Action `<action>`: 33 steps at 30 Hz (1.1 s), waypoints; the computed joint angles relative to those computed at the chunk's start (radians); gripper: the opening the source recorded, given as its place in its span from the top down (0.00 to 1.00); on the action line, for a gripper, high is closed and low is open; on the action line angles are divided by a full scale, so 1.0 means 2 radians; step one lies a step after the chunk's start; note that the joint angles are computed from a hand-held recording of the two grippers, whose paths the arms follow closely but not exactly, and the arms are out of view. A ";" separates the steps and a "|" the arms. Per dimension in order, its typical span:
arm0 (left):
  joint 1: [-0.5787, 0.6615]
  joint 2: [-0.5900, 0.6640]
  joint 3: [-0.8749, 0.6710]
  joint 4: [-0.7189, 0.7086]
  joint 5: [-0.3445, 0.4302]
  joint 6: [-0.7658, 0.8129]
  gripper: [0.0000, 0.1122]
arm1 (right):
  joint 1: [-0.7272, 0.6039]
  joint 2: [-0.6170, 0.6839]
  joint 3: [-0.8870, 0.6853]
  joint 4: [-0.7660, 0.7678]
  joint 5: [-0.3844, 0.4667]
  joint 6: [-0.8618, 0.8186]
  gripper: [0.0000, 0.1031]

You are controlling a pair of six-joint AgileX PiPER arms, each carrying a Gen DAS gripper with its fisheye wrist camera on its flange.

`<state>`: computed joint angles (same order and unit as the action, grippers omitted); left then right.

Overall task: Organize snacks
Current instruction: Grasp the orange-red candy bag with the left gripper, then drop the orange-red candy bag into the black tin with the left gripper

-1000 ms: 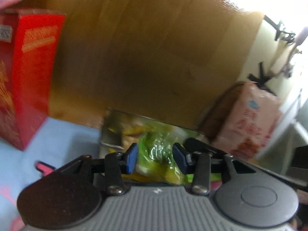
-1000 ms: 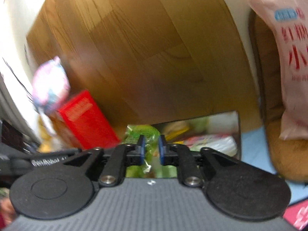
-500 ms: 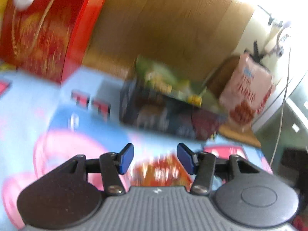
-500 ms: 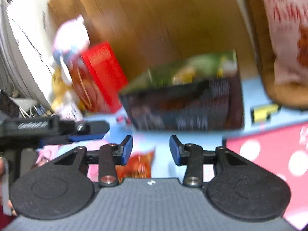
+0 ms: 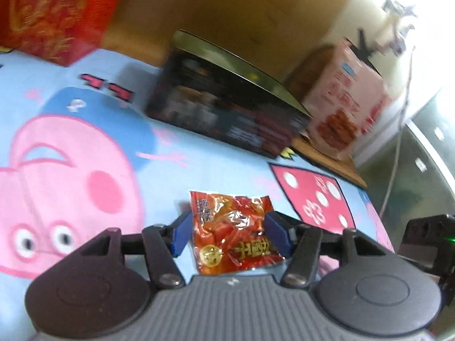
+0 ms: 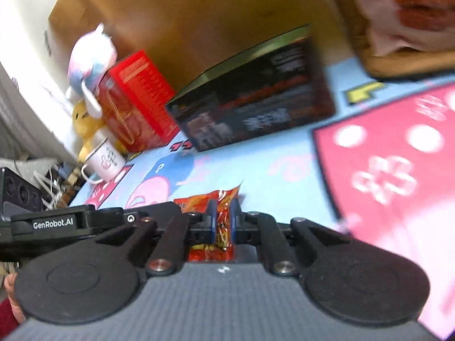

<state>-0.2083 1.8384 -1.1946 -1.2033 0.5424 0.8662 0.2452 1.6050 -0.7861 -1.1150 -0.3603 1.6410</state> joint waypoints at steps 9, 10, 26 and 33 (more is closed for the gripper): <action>-0.063 -0.006 0.000 0.026 -0.009 -0.010 0.45 | -0.010 -0.079 0.100 0.128 -0.001 -0.081 0.90; -0.065 -0.007 0.003 0.022 -0.010 -0.008 0.45 | -0.017 -0.080 0.106 0.115 -0.014 -0.065 0.88; -0.057 -0.029 0.031 -0.014 -0.018 -0.011 0.58 | -0.027 -0.082 0.117 0.098 -0.055 -0.083 0.86; -0.050 -0.027 -0.030 0.034 -0.010 -0.058 0.58 | -0.032 -0.080 0.060 0.066 -0.043 -0.072 0.88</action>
<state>-0.3086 1.7836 -1.2553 -1.1360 0.5214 0.7506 0.1815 1.4450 -0.6662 -0.9826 -0.4462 1.4980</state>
